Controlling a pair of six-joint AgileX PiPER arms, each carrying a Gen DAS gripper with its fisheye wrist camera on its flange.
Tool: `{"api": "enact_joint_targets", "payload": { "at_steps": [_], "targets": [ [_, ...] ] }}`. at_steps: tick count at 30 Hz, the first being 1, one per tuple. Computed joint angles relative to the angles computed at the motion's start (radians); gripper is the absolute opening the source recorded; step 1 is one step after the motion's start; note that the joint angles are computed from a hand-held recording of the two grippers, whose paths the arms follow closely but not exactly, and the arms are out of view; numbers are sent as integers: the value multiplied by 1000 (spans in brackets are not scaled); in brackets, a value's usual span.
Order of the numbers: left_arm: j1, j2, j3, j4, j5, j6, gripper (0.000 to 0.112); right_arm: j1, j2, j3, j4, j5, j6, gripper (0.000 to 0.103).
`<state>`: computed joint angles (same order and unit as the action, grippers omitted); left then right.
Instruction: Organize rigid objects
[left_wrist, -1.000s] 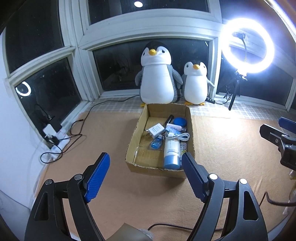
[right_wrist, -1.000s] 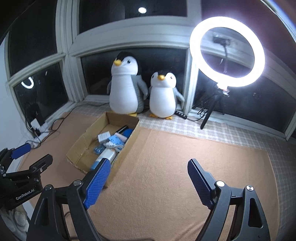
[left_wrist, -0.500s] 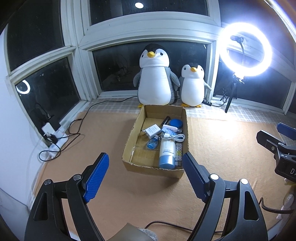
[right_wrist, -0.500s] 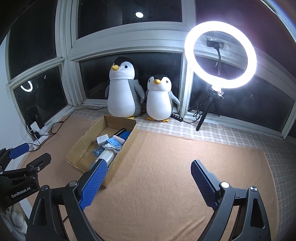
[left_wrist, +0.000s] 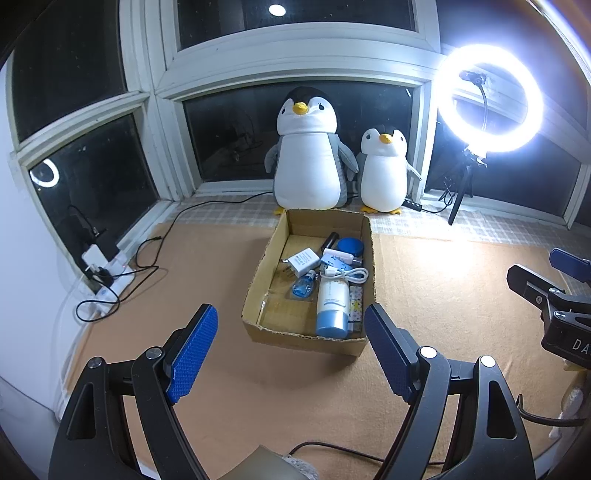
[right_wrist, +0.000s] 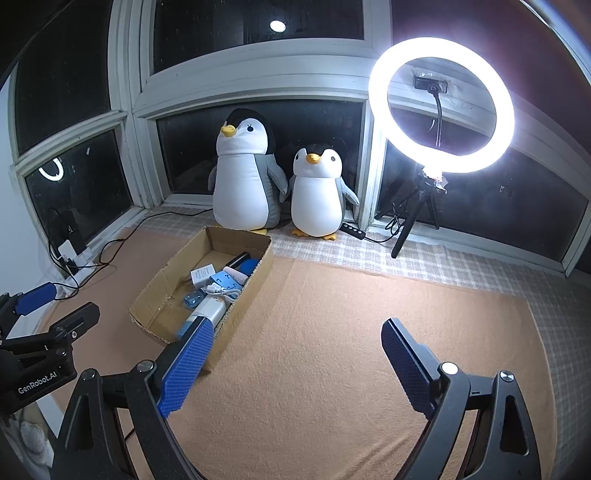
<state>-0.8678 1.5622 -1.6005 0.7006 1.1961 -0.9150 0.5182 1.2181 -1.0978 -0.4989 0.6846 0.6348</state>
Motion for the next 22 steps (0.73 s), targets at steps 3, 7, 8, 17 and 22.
{"api": "enact_joint_targets", "payload": {
  "at_steps": [3,7,8,17,22],
  "targets": [
    [0,0,0,-1,-2,0,82,-2,0,2,2,-2,1,90],
    [1,2,-1,-4,-2,-1,82,-1,1,1,-1,-2,-1,90],
    [0,3,-1,-4,-2,-2,82,-2,1,2,-2,-2,-1,90],
    [2,-1,1,-10,-9,2,82,-14,6,-4,25,-1,-29,90],
    [3,1,-1,-15,-10,7,82,-24,14,-6,37,-4,-43,90]
  ]
}}
